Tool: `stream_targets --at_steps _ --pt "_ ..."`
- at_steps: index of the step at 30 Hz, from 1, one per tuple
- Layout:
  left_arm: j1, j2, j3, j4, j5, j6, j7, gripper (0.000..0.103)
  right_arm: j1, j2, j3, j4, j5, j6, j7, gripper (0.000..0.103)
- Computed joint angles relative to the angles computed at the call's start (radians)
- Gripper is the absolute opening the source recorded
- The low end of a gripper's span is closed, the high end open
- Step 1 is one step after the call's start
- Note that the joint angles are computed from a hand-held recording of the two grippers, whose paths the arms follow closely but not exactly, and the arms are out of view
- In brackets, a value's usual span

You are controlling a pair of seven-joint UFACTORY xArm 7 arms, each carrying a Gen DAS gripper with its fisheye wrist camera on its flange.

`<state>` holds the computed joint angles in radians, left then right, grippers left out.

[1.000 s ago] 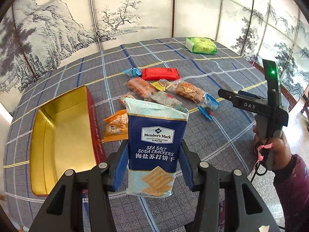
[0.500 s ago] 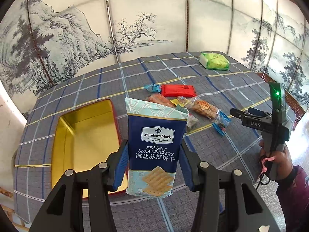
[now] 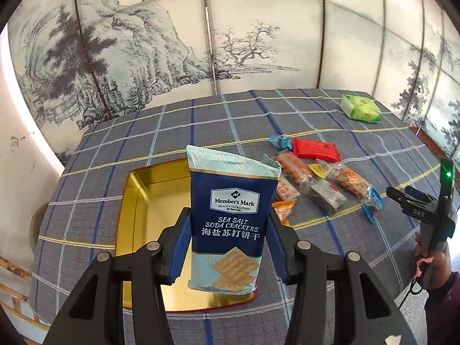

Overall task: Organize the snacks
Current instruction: 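Carry the blue soda crackers pack with the left gripper over the tin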

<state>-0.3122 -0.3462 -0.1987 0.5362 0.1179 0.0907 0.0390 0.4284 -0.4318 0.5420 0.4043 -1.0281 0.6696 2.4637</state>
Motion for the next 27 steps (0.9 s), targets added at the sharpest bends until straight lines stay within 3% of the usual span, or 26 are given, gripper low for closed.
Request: stream_targets --at_steps 3,7,10,12,16,18,27 --pt "0.101 0.046 -0.058 0.044 0.068 0.002 -0.052 0.046 0.001 0.001 -0.001 0.000 0.000 0.000 0.001 0.103" --pt "0.154 0.137 -0.064 0.117 0.136 0.014 -0.103 0.046 -0.002 0.004 -0.003 -0.001 -0.008 -0.001 0.006 0.103" --pt "0.240 0.218 -0.112 0.186 0.299 0.021 -0.240 0.046 0.001 0.004 -0.004 0.000 -0.008 0.000 0.005 0.103" --pt "0.259 0.273 -0.113 0.234 0.394 0.037 -0.327 0.046 0.002 0.004 -0.005 0.001 -0.007 0.003 0.004 0.103" --pt "0.218 0.389 -0.049 0.342 0.539 0.082 -0.457 0.046 0.004 0.006 -0.007 0.001 -0.003 0.005 0.001 0.103" --pt "0.219 0.431 -0.049 0.382 0.485 0.098 -0.404 0.046 0.007 0.005 -0.011 0.002 0.006 0.004 -0.007 0.103" --pt "0.082 0.568 0.096 0.532 0.515 0.164 -0.446 0.046 0.002 0.004 -0.012 0.003 0.024 -0.005 -0.028 0.103"
